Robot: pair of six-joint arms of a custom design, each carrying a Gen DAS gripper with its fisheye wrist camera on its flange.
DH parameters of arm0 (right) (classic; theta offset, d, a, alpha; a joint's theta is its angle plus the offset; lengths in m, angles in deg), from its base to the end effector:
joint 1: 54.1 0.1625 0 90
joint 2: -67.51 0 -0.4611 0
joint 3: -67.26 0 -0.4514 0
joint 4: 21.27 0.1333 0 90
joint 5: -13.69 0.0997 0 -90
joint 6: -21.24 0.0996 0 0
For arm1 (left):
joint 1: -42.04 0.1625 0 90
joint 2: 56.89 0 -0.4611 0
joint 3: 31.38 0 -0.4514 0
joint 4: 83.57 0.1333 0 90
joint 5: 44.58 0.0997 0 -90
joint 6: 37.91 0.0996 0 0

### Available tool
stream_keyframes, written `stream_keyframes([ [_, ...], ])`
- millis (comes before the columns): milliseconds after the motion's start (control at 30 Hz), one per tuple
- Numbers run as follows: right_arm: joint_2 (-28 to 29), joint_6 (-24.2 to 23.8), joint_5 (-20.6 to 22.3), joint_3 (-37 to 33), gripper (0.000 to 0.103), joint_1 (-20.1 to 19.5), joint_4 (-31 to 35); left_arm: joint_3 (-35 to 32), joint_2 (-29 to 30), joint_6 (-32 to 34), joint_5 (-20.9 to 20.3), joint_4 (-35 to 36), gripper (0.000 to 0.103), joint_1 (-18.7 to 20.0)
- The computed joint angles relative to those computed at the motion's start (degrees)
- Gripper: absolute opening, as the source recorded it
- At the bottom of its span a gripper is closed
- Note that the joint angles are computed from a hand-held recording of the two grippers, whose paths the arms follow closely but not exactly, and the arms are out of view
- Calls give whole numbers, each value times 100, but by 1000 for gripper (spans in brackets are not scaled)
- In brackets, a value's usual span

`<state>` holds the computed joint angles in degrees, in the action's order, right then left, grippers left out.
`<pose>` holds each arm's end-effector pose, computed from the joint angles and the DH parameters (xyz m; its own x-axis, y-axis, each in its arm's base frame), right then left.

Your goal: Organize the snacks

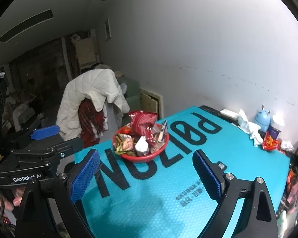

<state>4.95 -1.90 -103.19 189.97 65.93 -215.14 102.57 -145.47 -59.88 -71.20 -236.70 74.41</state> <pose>0.3620 -0.4498 0.1849 -0.7118 -0.4076 0.5721 -0.6975 0.5063 -0.5071 -0.2501 -0.4218 0.2901 -0.7370 0.0248 -0.6754 0.5700 0.5598 -0.6014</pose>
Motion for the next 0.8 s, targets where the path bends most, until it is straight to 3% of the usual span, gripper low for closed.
stream_keyframes([
  [800, -61, -85, -11, 44, 96, 100, 88, 65, -95, -79, 85, 67, 83, -65],
])
